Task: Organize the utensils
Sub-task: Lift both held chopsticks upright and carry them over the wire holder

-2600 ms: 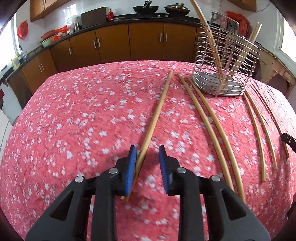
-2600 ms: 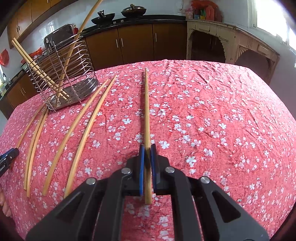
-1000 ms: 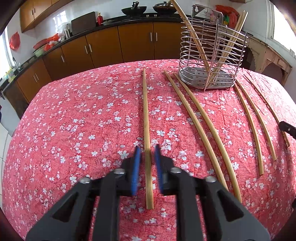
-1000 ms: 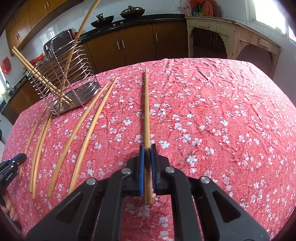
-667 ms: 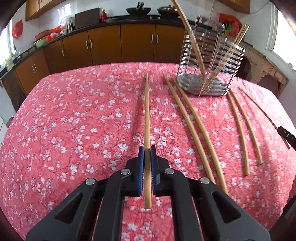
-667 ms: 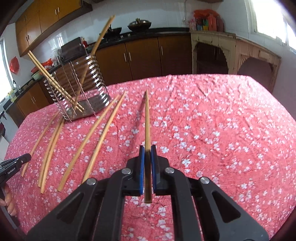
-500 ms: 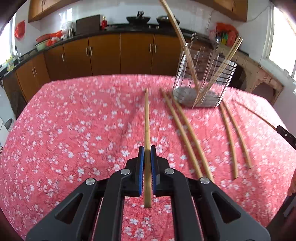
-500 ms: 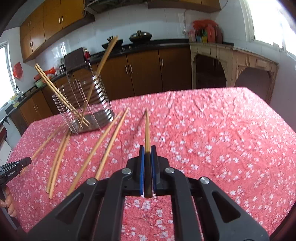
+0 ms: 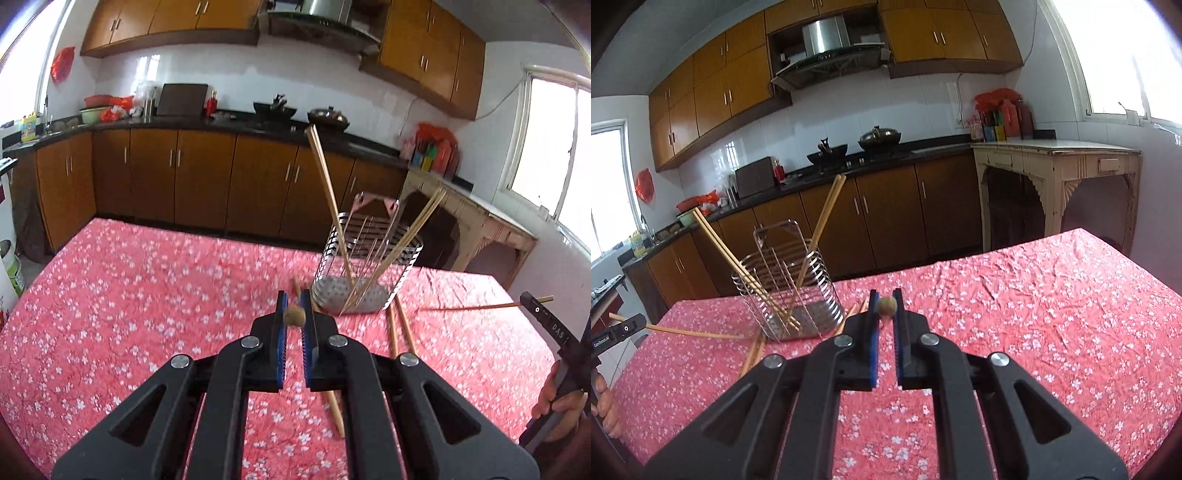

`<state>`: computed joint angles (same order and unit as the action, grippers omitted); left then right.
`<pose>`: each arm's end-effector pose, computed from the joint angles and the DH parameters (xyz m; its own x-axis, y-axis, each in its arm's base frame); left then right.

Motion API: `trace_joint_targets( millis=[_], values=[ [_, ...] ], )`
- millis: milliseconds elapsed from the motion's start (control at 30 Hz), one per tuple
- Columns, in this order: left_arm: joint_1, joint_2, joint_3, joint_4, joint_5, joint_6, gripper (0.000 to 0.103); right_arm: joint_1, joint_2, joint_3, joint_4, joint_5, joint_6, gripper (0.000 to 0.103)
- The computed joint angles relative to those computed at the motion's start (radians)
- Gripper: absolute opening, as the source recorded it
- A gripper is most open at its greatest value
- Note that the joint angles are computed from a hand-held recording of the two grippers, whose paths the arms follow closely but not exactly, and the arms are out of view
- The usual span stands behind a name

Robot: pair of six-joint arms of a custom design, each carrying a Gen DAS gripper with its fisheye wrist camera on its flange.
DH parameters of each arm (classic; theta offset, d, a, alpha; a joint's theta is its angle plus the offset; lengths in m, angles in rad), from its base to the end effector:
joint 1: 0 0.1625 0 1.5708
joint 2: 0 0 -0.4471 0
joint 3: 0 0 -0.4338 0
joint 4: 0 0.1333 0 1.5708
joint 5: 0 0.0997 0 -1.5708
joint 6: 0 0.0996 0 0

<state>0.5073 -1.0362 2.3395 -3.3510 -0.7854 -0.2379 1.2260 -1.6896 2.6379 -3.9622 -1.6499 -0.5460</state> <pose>-0.3060 -0.4032 0.1120 -0.7926 0.3457 -0.5023 0.6068 0.5279 -0.5941 0.0129 -0.3352 0.3403 -0.8015 0.2888 0.5236 -0.4366 0.3157 -0.8424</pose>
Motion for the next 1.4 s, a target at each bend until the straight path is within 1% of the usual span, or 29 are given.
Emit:
trace_joint_targets(
  millis=[267,400,533,733,833,900,967,1067,1167,1233,1300,1400],
  values=[
    [0.005,0.006,-0.019,0.008,0.017,-0.005,0.007,0.012,0.005,-0.011,-0.018,0.011,-0.002,0.008],
    [0.007,0.011,-0.044,0.006,0.04,0.023,0.007,0.039,0.001,-0.037,-0.01,0.002,-0.005,0.008],
    [0.006,0.013,-0.088,0.014,0.067,0.062,0.007,0.1,0.002,-0.071,-0.003,-0.034,-0.024,0.008],
    [-0.014,0.014,-0.144,0.002,0.096,0.135,0.007,0.196,-0.041,-0.145,0.11,-0.055,-0.012,0.008],
    [-0.029,0.028,-0.198,-0.014,0.103,0.186,0.007,0.254,-0.043,-0.196,0.152,-0.058,0.011,0.008],
    [-0.043,0.045,-0.238,-0.032,0.105,0.216,0.007,0.302,-0.023,-0.245,0.163,-0.052,0.023,0.008],
    [-0.052,0.065,-0.279,-0.055,0.098,0.241,0.007,0.346,0.024,-0.298,0.132,-0.057,0.011,0.008],
    [-0.062,0.109,-0.339,-0.102,0.097,0.282,0.007,0.383,0.088,-0.366,0.11,-0.056,0.004,0.008],
    [-0.057,0.157,-0.394,-0.118,0.095,0.298,0.007,0.389,0.166,-0.421,0.069,-0.046,-0.028,0.008],
    [-0.044,0.178,-0.417,-0.126,0.073,0.291,0.007,0.376,0.212,-0.449,0.055,-0.039,-0.045,0.008],
    [-0.034,0.201,-0.436,-0.129,0.074,0.293,0.007,0.36,0.232,-0.463,0.07,-0.034,-0.036,0.008],
    [-0.016,0.219,-0.443,-0.094,0.061,0.272,0.007,0.324,0.242,-0.47,0.129,-0.01,0.008,0.008]
  ],
)
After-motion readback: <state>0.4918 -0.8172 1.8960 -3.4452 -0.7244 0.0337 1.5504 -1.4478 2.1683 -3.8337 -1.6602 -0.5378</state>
